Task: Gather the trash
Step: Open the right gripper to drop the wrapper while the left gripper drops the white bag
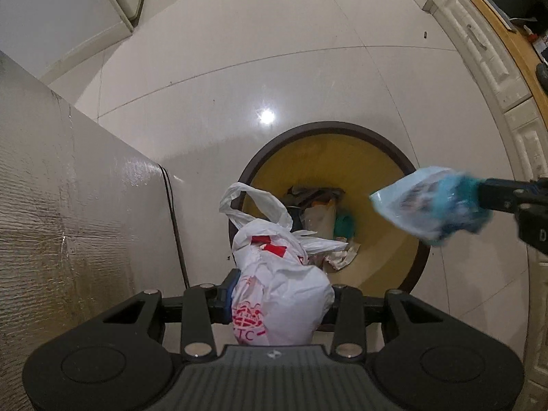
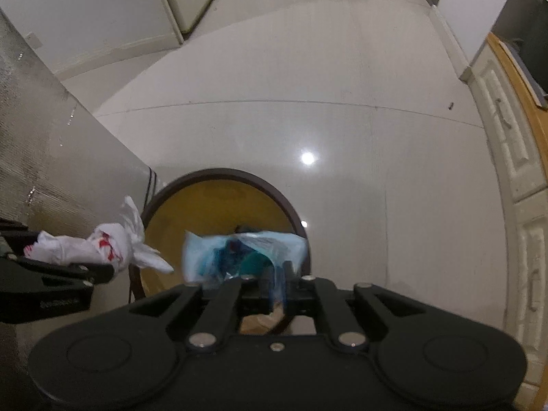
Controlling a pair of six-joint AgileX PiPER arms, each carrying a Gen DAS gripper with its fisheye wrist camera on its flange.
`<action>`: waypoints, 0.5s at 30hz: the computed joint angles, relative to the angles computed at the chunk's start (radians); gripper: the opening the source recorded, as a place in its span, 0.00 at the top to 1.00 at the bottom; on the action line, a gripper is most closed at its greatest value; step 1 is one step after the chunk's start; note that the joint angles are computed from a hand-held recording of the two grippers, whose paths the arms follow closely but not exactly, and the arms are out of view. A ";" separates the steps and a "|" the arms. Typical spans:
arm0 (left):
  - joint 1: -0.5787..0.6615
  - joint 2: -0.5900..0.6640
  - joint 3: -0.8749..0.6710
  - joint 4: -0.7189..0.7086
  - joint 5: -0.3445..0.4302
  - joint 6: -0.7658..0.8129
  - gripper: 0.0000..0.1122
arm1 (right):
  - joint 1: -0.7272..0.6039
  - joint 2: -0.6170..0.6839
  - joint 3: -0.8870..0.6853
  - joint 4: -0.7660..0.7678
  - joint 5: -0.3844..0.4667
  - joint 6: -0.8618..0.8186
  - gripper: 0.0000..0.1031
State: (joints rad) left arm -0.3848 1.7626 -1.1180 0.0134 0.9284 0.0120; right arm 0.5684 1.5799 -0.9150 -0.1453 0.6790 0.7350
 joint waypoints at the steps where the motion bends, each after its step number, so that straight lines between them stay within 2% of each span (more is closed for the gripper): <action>1: 0.002 0.003 -0.006 -0.005 0.003 0.003 0.64 | -0.002 0.002 0.011 -0.001 -0.027 0.001 0.83; 2: 0.006 0.003 -0.008 -0.013 0.005 0.012 0.64 | 0.001 0.003 0.013 -0.006 -0.040 0.011 0.74; 3: 0.009 0.006 -0.010 -0.020 0.004 0.019 0.64 | 0.004 0.003 0.015 -0.009 -0.049 0.015 0.72; 6: 0.010 0.006 -0.005 -0.045 0.000 0.043 0.64 | 0.006 0.013 0.003 0.009 -0.041 -0.018 0.71; 11: 0.021 -0.018 0.031 -0.112 -0.052 0.093 0.63 | -0.001 0.030 -0.010 0.060 -0.005 -0.090 0.71; 14: 0.019 -0.040 0.049 -0.131 -0.094 0.095 0.58 | -0.010 0.034 -0.007 0.088 0.009 -0.128 0.71; 15: 0.019 -0.041 0.050 -0.130 -0.099 0.089 0.50 | -0.012 0.035 -0.007 0.096 0.013 -0.139 0.71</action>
State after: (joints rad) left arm -0.3653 1.7215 -1.0677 -0.1167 0.8295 0.1014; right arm 0.5567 1.6146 -0.9218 -0.0488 0.6922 0.5960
